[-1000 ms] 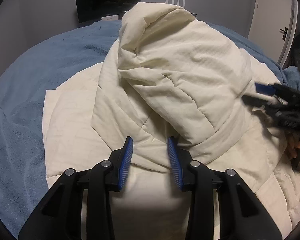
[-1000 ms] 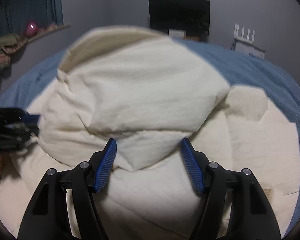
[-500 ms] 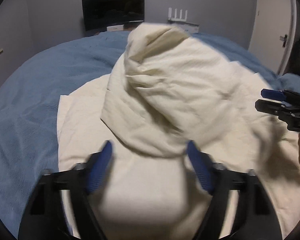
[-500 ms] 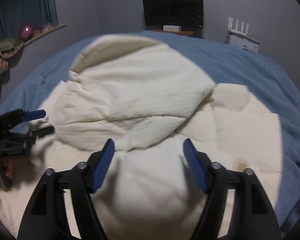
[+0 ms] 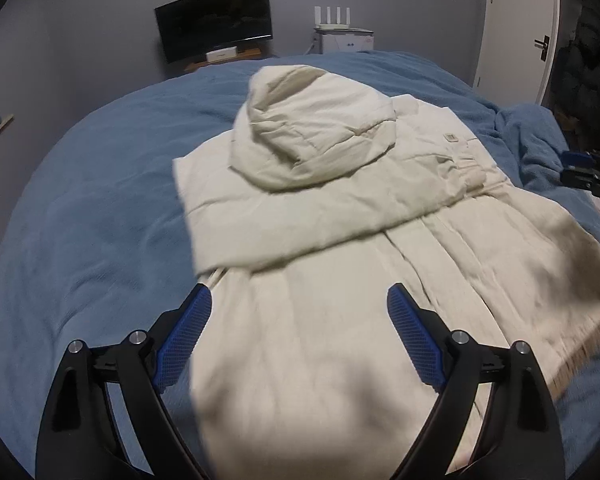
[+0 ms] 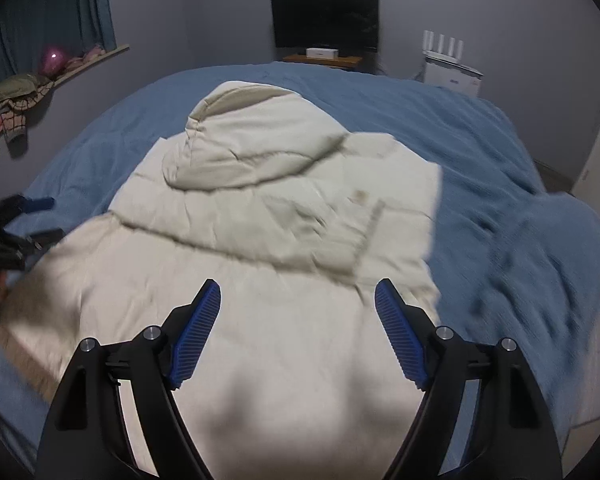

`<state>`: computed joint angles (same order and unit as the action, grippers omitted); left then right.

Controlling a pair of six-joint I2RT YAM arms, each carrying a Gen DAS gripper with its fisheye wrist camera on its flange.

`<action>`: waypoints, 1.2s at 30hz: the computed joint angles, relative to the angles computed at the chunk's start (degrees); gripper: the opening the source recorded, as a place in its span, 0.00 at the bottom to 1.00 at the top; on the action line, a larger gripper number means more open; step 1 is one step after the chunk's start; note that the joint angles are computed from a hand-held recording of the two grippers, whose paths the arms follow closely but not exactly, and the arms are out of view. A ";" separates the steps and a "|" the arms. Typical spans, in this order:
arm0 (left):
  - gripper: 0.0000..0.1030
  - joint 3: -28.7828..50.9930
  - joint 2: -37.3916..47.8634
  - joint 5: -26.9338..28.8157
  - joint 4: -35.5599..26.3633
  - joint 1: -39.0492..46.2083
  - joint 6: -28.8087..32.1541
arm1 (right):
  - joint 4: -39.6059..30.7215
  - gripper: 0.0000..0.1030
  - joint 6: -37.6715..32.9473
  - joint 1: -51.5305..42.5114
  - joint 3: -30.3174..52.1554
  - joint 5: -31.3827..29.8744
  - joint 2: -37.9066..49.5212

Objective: Fold large clothes
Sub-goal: 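Open the left tool and move both tools to the tan hem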

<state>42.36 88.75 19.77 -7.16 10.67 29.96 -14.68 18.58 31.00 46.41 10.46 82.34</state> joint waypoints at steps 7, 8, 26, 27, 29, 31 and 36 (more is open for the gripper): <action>0.87 -4.72 -12.90 3.87 -13.04 11.75 8.93 | -12.65 0.74 5.40 2.26 -9.95 2.94 -19.35; 0.87 -5.07 -13.51 4.40 -14.90 13.34 10.32 | -14.36 0.74 6.60 2.82 -11.13 3.05 -21.62; 0.79 -11.02 -15.58 6.39 -29.54 22.63 16.77 | -33.99 0.74 37.94 25.83 -20.88 6.47 -38.14; 0.79 -11.00 -15.58 6.50 -29.73 22.82 16.99 | -33.85 0.74 37.96 25.65 -20.84 6.07 -38.28; 0.78 -10.82 -15.54 6.76 -30.35 23.04 17.09 | -33.32 0.74 38.26 25.90 -20.83 5.62 -38.43; 0.78 -10.36 -14.70 7.43 -31.36 23.14 16.79 | -31.44 0.74 36.72 25.37 -21.06 4.39 -38.26; 0.75 -9.89 -13.69 8.60 -32.84 22.01 16.07 | -25.27 0.74 31.43 20.89 -21.90 -0.19 -33.44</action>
